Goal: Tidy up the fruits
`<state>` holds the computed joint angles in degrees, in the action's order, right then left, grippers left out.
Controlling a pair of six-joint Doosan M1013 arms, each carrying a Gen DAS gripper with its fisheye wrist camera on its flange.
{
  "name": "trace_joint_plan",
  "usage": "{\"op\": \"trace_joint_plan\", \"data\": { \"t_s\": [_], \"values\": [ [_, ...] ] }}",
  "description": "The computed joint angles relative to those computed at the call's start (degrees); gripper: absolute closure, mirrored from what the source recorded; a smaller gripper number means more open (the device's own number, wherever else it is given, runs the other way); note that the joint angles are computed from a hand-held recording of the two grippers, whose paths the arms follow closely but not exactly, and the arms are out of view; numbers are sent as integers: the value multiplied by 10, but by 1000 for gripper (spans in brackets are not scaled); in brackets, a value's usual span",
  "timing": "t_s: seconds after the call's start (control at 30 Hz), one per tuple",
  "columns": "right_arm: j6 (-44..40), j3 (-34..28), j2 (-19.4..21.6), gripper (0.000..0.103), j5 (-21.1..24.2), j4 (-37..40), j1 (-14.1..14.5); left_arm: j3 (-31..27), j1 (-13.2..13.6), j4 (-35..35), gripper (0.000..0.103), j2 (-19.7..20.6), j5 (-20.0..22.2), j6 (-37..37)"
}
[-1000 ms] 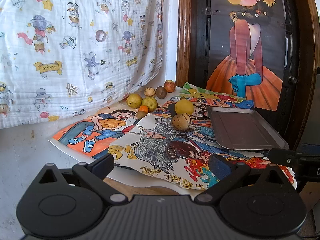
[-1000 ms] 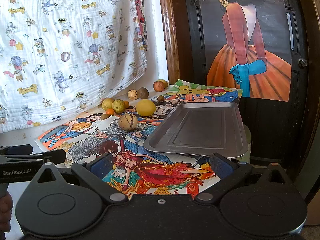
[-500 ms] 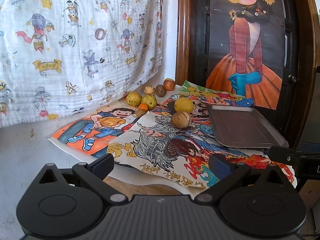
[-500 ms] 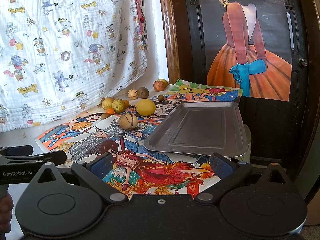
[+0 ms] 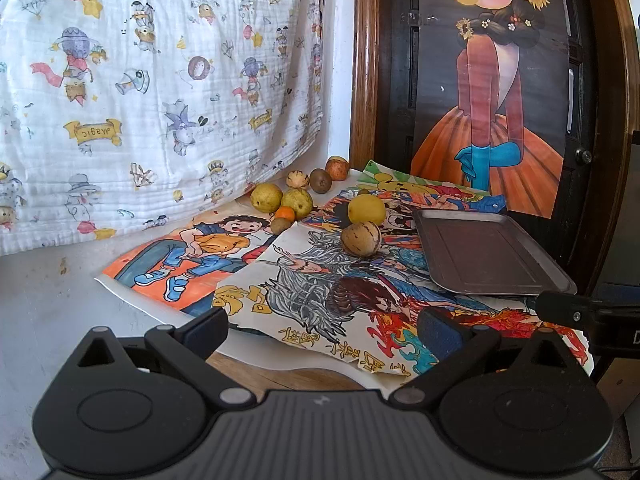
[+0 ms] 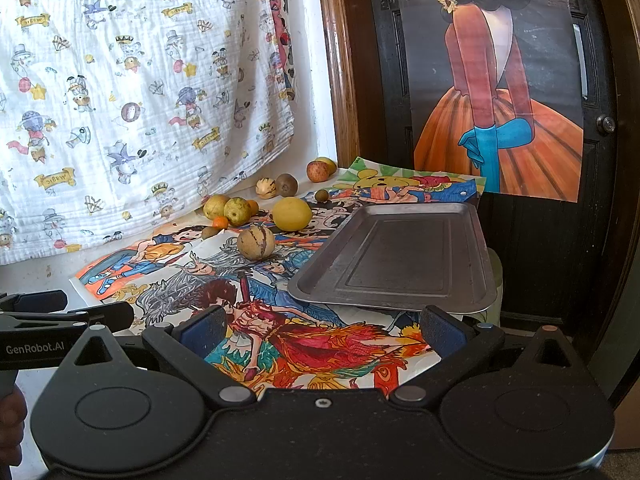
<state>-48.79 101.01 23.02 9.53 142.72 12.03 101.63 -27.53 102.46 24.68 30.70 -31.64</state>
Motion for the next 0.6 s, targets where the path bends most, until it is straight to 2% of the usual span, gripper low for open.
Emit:
{"op": "trace_joint_plan", "data": {
  "t_s": [0.6],
  "values": [
    [-9, -1, 3, 0, 1, 11, -2, -3, -1, -15, 0, 6, -6, 13]
  ]
}}
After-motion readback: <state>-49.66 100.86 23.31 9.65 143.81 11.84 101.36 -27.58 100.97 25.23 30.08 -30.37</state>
